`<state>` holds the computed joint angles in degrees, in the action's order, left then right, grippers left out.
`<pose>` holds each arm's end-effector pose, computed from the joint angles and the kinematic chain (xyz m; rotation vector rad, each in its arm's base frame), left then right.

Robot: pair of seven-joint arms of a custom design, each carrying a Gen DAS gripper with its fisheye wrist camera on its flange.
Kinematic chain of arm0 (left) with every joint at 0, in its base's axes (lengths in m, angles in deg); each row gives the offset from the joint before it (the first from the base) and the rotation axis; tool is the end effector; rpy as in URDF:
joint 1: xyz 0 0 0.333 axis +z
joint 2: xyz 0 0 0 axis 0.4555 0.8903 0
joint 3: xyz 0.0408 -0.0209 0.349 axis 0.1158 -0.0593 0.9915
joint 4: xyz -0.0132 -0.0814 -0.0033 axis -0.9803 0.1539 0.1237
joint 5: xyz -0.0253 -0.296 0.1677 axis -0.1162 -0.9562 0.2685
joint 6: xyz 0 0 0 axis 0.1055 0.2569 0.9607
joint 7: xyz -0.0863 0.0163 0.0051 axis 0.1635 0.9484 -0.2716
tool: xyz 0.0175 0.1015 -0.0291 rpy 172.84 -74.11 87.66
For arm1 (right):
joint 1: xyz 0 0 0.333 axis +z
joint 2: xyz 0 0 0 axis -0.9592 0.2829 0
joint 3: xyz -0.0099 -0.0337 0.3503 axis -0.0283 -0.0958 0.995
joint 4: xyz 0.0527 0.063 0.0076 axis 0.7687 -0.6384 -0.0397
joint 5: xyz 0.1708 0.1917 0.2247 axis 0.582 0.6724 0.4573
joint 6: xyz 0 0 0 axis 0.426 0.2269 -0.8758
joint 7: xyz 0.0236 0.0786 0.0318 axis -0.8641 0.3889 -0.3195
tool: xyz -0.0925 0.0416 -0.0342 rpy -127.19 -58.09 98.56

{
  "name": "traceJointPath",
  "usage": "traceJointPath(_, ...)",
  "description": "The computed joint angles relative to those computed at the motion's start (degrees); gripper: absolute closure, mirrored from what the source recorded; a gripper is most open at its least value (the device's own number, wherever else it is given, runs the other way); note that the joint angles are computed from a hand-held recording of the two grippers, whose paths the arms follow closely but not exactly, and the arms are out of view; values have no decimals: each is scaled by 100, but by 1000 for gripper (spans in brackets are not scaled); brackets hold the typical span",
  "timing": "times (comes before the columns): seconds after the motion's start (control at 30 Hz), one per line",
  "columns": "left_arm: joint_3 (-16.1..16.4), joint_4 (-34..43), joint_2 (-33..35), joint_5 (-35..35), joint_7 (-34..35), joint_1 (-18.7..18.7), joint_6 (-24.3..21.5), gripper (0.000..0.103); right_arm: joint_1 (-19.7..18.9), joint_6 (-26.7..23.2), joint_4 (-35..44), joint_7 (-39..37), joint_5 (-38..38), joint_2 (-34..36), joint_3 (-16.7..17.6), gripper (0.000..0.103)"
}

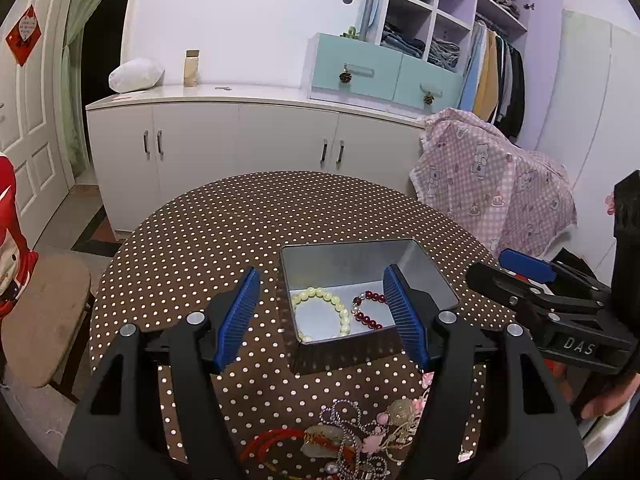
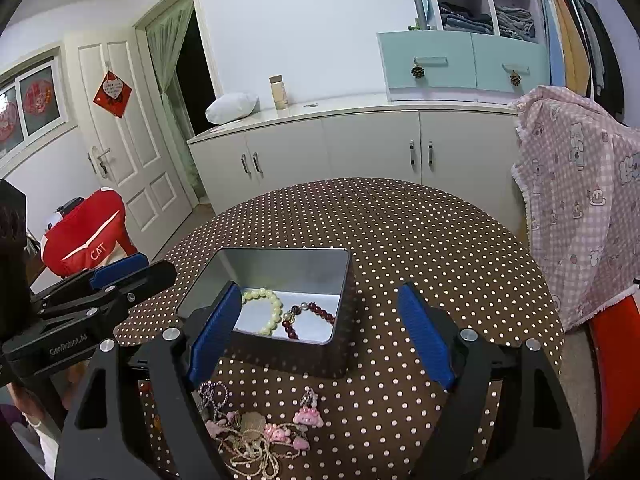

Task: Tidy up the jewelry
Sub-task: 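Grasp the red tassel cord with the left tool while the right tool moves to the silver chain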

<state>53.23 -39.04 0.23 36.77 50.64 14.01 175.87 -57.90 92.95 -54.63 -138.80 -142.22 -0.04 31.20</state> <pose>0.5314 -0.2484 0.5713 -1.2777 2.1465 -1.2954 0.4452 0.2424 0.5731 -1.4181 1.7519 -0.7416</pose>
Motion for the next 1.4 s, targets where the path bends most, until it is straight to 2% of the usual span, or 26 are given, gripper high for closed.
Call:
traceJointPath(0.13, 14, -104, -74, -76, 36, 26, 8, 39, 29, -75, -59, 47, -22, -86, 47, 24)
traceJointPath(0.47, 150, -534, -393, -711, 671, 14, -23, 39, 161, -275, -132, 128, -37, -152, 201, 18)
traceJointPath(0.8, 409, -944, -571, -751, 783, -10, -296, 39, 406, -410, -108, 40, 167, -5, 255, 14)
traceJointPath(1.07, 494, -1230, -543, -474, 706, 16, -428, 39, 563, -482, -148, 75, 372, 114, 244, 14)
traceJointPath(1.23, 526, -1306, -438, 185, 248, 55, -601, 39, 643, -536, -158, 39, 485, 183, 232, 14)
traceJointPath(1.27, 518, -1329, -417, 307, 179, 51, -569, 41, 658, -537, -158, 15, 507, 196, 229, 14)
traceJointPath(1.3, 524, -1375, -396, 563, -10, 27, -499, 53, 673, -546, -151, 3, 518, 209, 229, 14)
traceJointPath(1.33, 579, -1522, -370, 1158, -488, -69, -151, 58, 690, -549, -151, -29, 533, 220, 227, 14)
traceJointPath(1.4, 520, -1646, -392, 1390, -591, -55, 106, 74, 716, -552, -143, -41, 534, 240, 225, 14)
